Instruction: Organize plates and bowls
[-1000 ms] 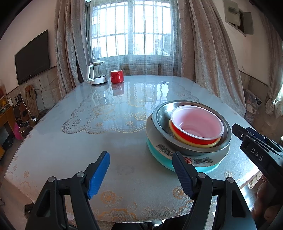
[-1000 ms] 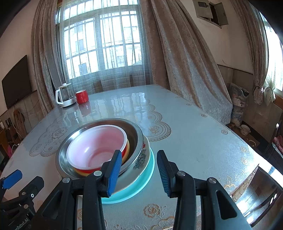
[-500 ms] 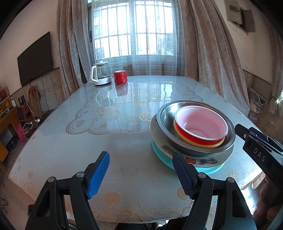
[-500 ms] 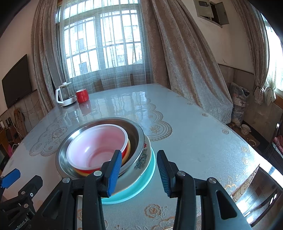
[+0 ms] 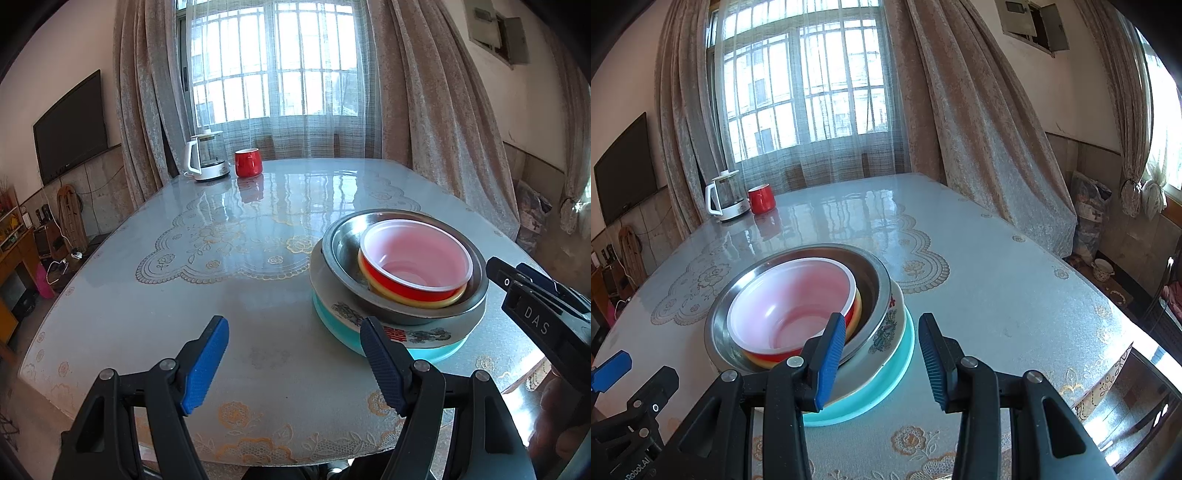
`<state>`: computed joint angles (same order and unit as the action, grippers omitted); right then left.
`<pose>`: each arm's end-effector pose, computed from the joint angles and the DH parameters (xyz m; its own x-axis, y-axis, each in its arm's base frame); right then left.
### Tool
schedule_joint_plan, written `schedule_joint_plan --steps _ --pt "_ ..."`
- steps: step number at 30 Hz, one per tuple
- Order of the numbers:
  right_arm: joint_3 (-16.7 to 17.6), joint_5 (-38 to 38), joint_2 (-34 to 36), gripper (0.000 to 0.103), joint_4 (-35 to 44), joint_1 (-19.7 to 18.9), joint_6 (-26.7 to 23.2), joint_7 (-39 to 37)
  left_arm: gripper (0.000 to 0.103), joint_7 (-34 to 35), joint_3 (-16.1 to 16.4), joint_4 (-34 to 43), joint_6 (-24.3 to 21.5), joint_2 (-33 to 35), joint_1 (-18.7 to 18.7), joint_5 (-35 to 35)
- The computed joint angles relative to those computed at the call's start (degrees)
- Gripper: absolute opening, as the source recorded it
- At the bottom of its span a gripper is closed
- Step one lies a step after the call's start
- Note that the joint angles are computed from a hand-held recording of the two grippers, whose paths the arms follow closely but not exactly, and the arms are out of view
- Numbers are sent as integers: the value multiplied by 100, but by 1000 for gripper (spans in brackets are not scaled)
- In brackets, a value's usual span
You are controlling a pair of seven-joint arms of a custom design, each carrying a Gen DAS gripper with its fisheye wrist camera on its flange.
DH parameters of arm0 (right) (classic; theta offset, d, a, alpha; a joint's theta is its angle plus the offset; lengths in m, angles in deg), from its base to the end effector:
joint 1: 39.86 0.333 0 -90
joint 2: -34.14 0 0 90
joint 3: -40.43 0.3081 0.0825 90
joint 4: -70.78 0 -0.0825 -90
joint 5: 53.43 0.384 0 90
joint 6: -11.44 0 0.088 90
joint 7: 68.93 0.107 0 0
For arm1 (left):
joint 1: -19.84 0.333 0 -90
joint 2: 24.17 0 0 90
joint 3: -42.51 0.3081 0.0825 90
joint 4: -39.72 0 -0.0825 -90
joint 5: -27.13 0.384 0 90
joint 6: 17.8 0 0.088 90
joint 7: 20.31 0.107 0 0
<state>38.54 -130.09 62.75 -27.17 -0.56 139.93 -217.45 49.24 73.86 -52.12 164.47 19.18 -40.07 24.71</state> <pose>0.5577 0.3942 0.3160 -0.4791 -0.8717 -0.1028 -0.4010 0.3216 -0.8578 0.6009 -0.4335 0.3367 -0.3734 -0.9266 -0.0457 -0.5248 0.2516 -0.8132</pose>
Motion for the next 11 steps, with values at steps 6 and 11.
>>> schedule_joint_plan --steps 6,11 --pt "-5 7 7 42 7 5 -7 -8 74 19 182 -52 271 84 -159 -249" --pt "-19 -49 -31 42 -64 -2 1 86 74 356 -29 27 232 72 2 -521"
